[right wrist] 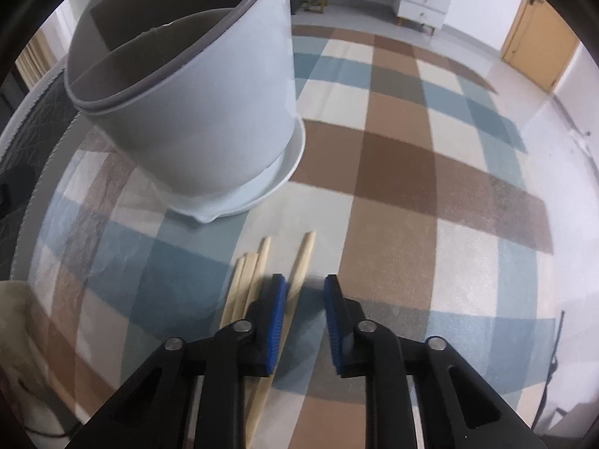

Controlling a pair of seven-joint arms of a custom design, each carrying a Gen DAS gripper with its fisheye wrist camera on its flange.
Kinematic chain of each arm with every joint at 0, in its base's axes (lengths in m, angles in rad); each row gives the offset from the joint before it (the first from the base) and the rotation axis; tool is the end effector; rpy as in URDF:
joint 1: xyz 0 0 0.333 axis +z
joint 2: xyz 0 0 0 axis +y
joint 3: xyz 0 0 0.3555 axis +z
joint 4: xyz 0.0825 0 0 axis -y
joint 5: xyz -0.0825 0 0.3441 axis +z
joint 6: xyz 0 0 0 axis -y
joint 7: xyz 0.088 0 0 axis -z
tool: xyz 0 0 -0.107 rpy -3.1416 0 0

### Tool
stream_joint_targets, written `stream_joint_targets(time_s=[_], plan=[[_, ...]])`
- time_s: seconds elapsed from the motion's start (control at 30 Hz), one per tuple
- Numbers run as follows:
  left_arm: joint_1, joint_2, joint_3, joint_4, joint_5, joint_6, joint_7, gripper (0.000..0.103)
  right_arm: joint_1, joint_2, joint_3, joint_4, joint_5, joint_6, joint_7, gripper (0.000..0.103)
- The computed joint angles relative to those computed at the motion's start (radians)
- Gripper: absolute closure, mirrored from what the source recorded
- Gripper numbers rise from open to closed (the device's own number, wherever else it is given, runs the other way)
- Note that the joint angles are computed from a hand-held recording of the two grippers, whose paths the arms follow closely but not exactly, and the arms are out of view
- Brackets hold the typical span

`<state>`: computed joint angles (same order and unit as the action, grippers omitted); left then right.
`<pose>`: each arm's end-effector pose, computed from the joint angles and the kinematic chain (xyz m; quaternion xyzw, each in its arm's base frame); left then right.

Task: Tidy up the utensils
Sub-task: 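Position the right gripper over the chopstick bundle and close on one, then lower the left gripper to the remaining chopsticks and close on one while the right gripper holds its chopstick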

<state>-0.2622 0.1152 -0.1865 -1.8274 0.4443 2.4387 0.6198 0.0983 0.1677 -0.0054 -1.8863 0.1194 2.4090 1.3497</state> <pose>0.5447 -0.2547 0.5776 -0.7518 0.5896 -0.2263 0.1896 0.6008 0.0569 0.5132 -0.7734 0.6071 -0.1015 0.1514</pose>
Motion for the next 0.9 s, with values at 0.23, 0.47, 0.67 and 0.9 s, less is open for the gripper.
stream_joint_targets(time_s=[0.23, 0.47, 0.67, 0.9], plan=[[0.005, 0.003, -0.001, 0.002, -0.04, 0.001, 0.011, 0.009, -0.02, -0.031, -0.003, -0.027, 0.05, -0.046, -0.067, 0.094], [0.001, 0.004, 0.001, 0.005, -0.025, -0.008, 0.009, 0.009, -0.003, -0.01, -0.003, -0.027, 0.013, 0.031, -0.028, 0.093], [0.005, 0.009, 0.001, 0.007, -0.048, -0.031, 0.026, 0.009, 0.011, 0.004, 0.006, -0.035, -0.011, 0.102, -0.018, 0.091], [0.005, 0.016, -0.009, 0.01, -0.091, -0.028, 0.076, 0.009, -0.045, 0.007, 0.014, -0.018, 0.179, 0.081, -0.06, 0.099]])
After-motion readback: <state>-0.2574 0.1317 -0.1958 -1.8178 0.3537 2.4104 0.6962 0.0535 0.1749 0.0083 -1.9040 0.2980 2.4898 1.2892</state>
